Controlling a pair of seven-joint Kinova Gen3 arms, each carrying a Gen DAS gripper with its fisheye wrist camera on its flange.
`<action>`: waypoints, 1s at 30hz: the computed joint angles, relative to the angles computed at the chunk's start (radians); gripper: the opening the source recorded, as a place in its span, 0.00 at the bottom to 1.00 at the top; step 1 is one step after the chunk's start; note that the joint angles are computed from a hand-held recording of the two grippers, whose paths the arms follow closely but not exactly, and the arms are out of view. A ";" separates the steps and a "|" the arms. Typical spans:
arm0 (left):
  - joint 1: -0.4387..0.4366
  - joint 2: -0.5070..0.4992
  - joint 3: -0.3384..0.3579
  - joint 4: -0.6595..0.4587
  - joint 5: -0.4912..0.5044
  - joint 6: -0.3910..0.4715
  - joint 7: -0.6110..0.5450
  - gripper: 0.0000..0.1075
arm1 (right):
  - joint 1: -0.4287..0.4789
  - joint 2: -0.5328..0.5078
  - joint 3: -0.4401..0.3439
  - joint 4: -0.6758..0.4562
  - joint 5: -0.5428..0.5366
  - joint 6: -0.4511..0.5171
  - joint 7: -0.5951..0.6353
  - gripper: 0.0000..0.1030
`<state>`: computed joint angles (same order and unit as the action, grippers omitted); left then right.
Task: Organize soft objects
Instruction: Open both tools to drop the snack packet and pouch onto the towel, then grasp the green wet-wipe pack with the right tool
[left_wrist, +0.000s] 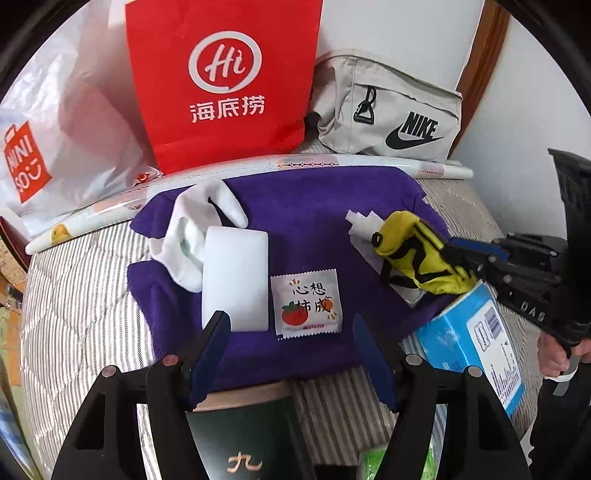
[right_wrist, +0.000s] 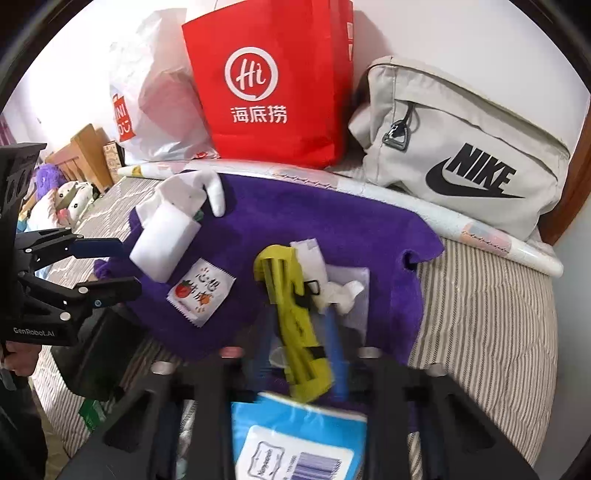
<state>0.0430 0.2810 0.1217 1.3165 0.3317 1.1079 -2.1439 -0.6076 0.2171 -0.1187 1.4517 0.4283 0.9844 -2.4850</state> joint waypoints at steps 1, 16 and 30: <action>-0.004 -0.004 0.000 0.004 0.004 0.001 -0.003 0.62 | -0.002 0.004 -0.004 -0.007 -0.003 0.007 0.007 0.08; -0.067 -0.087 -0.034 0.092 0.061 0.003 -0.059 0.63 | -0.042 0.065 0.002 -0.054 -0.018 -0.011 0.000 0.08; -0.135 -0.169 -0.080 0.220 0.146 0.008 -0.159 0.63 | -0.144 -0.050 -0.046 0.028 0.109 0.045 -0.199 0.43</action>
